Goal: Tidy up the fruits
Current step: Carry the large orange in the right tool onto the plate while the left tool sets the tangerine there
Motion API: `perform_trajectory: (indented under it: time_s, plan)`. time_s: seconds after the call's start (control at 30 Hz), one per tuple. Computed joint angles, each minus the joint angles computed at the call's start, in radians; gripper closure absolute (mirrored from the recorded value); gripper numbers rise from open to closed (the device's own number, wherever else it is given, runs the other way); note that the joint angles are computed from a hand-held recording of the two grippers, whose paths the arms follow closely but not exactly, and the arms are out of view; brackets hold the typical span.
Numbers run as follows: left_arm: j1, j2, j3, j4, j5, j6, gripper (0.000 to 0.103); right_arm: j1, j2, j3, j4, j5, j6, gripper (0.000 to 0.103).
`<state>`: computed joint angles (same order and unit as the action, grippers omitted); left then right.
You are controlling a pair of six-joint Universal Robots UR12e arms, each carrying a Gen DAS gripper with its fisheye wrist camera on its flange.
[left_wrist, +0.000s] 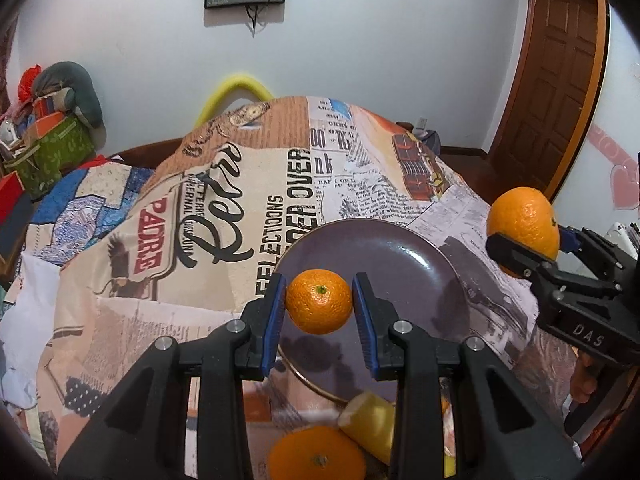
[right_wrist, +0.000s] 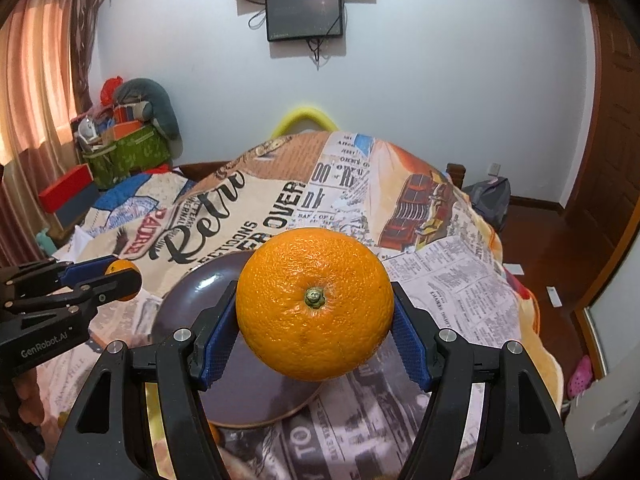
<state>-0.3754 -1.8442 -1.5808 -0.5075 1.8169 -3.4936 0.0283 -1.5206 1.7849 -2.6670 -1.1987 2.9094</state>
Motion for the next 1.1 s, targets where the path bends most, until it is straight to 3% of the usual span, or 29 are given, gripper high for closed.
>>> perform_trajectory:
  time_s: [0.47, 0.63, 1.0, 1.1]
  plan:
    - [0.051, -0.055, 0.067, -0.139, -0.142, 0.037, 0.069, 0.022, 0.079, -0.071, 0.122, -0.007, -0.084, 0.036]
    - [0.062, -0.067, 0.084, -0.191, -0.176, 0.049, 0.069, 0.029, 0.102, -0.103, 0.222, 0.014, -0.134, 0.036]
    - [0.066, -0.079, 0.089, -0.207, -0.168, 0.052, 0.068, 0.046, 0.115, -0.119, 0.292, -0.009, -0.196, 0.036]
    - [0.068, -0.078, 0.087, -0.207, -0.168, 0.044, 0.058, 0.052, 0.115, -0.119, 0.289, -0.026, -0.215, 0.036]
